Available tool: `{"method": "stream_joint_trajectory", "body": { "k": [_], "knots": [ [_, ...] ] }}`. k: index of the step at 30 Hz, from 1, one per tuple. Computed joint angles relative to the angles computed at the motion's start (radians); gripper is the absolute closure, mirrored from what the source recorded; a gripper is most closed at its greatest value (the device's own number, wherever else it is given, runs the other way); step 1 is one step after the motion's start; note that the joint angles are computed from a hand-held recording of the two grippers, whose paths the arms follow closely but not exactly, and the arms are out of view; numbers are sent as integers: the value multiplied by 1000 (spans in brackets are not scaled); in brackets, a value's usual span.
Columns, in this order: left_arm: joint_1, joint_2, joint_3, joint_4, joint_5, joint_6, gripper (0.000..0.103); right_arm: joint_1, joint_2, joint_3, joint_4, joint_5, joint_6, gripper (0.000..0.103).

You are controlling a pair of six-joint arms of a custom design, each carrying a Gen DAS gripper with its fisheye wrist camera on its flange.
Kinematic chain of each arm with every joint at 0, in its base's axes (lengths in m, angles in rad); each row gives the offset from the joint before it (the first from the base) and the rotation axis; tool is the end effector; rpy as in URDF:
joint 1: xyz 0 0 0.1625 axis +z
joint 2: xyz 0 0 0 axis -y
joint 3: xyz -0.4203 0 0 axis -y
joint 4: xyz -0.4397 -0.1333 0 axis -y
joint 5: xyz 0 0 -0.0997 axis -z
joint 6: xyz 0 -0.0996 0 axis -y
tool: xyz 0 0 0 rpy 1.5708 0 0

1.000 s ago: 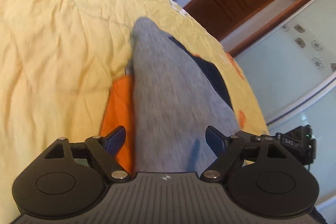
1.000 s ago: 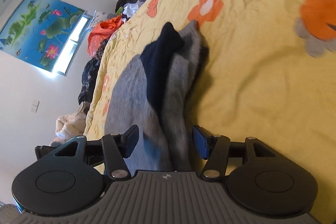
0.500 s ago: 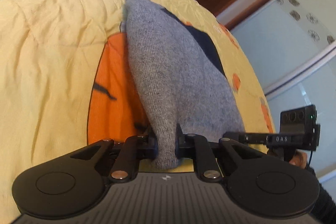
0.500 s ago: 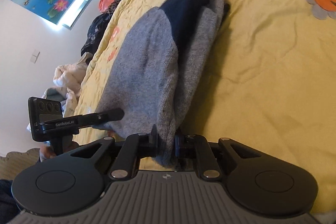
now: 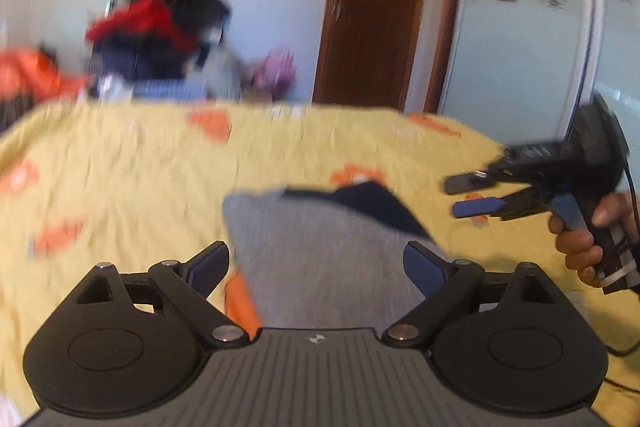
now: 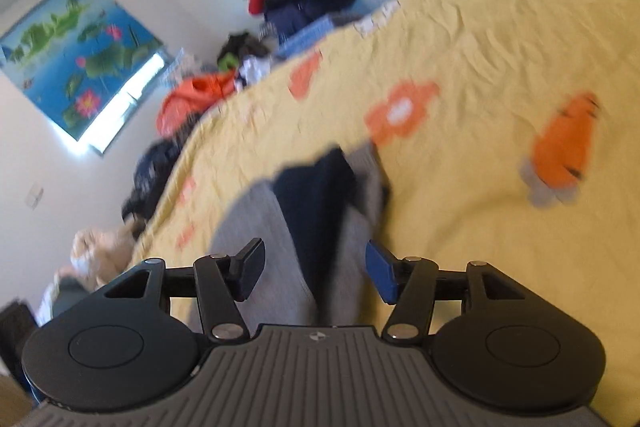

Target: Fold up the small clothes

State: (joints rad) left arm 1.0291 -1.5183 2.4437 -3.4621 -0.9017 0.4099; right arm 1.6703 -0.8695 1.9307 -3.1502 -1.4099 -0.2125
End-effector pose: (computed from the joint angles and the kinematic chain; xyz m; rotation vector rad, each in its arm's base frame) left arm -0.0430 -0.4497 0.2685 0.6703 2.2020 -1.2367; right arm 0.2102 -0.6031 0.0638 -0.5137 2.8660 -0.7836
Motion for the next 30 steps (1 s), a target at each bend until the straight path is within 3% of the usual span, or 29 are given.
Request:
{"method": "stream_joint_trajectory", "body": {
  "k": [3,6,7,9,11,14,16,17,19,21,22,24,25,30],
  "knots": [
    [18,191,-78,-97,19,106,9,30,110,-124,61,1,21,34],
    [61,278,-142,32,8,41,9,68,218,-231,103,-129,-15,32],
    [60,302,-149,22,36,40,9,70,240,-233,52,-138,-64,33],
    [62,343,-159,-20,47,63,6,84,269,-269,52,-189,-73,35],
    [70,349,-187,24,32,24,4,94,286,-314,101,-218,-47,35],
    [75,343,-198,45,25,8,3,113,289,-335,146,-269,-86,34],
    [57,310,-172,43,34,16,3,125,259,-298,117,-298,-84,35],
    [48,287,-148,22,29,21,3,125,235,-259,70,-289,-79,35],
    [30,235,-88,-24,5,42,3,106,175,-171,10,-195,-77,33],
    [21,211,-50,-32,-1,73,2,86,130,-110,20,-107,-85,26],
    [23,208,-44,-6,9,84,2,84,122,-96,24,-98,-95,25],
    [44,225,-59,82,44,59,3,98,142,-111,51,-170,-136,21],
    [70,226,-67,82,17,49,1,101,162,-138,96,-220,-132,22],
    [58,157,-39,55,-7,-1,1,127,156,-163,140,-255,-103,24]
  ]
}}
